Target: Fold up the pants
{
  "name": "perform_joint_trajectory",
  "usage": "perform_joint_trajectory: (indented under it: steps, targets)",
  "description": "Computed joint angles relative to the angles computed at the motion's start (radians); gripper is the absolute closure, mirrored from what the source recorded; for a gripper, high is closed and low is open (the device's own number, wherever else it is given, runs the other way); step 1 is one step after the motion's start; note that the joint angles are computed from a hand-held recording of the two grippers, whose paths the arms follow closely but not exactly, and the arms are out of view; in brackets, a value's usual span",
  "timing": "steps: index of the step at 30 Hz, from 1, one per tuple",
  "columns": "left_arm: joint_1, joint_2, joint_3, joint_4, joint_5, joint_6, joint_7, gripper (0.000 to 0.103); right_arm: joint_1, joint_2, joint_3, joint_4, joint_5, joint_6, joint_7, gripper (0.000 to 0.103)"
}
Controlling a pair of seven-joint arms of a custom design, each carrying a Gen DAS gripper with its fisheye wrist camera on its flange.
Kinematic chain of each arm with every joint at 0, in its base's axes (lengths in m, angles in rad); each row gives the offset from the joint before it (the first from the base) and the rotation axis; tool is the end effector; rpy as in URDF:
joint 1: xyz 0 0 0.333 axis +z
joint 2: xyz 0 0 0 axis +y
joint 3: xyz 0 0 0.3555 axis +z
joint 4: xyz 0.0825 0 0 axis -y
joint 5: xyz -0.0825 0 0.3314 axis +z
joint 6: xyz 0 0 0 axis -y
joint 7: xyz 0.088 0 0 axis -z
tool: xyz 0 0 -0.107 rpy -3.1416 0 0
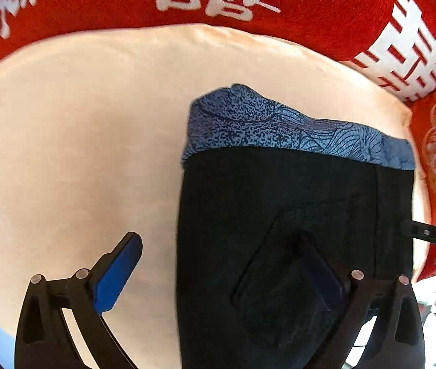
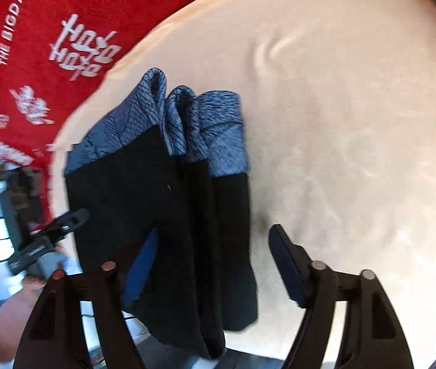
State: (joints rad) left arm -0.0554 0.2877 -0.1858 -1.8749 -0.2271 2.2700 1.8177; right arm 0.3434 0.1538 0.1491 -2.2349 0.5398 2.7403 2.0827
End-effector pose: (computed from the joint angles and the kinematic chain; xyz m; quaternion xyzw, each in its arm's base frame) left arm 0.5836 -0.1390 0.4406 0.5723 -0.8099 0.1208 0.0436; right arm 0.4849 0.2342 0.4127 -0.5016 0.8343 0.1034 0.2040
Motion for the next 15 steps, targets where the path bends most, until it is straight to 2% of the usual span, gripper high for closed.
perform_joint_trajectory:
  steps: [3, 7, 9, 11, 13, 15]
  targets:
    - [-0.022, -0.056, 0.013, -0.04, 0.069, 0.037, -0.041, 0.001, 0.047, -0.04, -0.042, 0.004, -0.207, -0.073, 0.217, 0.021]
    - [-0.025, -0.132, 0.011, -0.069, 0.07, 0.034, -0.053, 0.001, 0.074, -0.094, -0.039, 0.016, -0.391, -0.175, 0.413, 0.018]
    - [-0.035, -0.154, 0.012, -0.065, 0.101, -0.001, -0.06, 0.001, 0.082, -0.106, -0.029, 0.037, -0.448, -0.213, 0.486, 0.016]
    - [-0.043, -0.176, 0.013, -0.064, 0.134, -0.041, -0.061, 0.001, 0.09, -0.117, -0.019, 0.054, -0.476, -0.238, 0.545, 0.008]
    - [-0.046, -0.184, 0.013, -0.05, 0.14, -0.087, -0.05, 0.001, 0.097, -0.115, -0.01, 0.078, -0.5, -0.256, 0.591, 0.007]
    - [-0.052, -0.203, 0.013, -0.058, 0.157, -0.101, -0.06, 0.001, 0.106, -0.115, -0.003, 0.106, -0.528, -0.29, 0.634, 0.006]
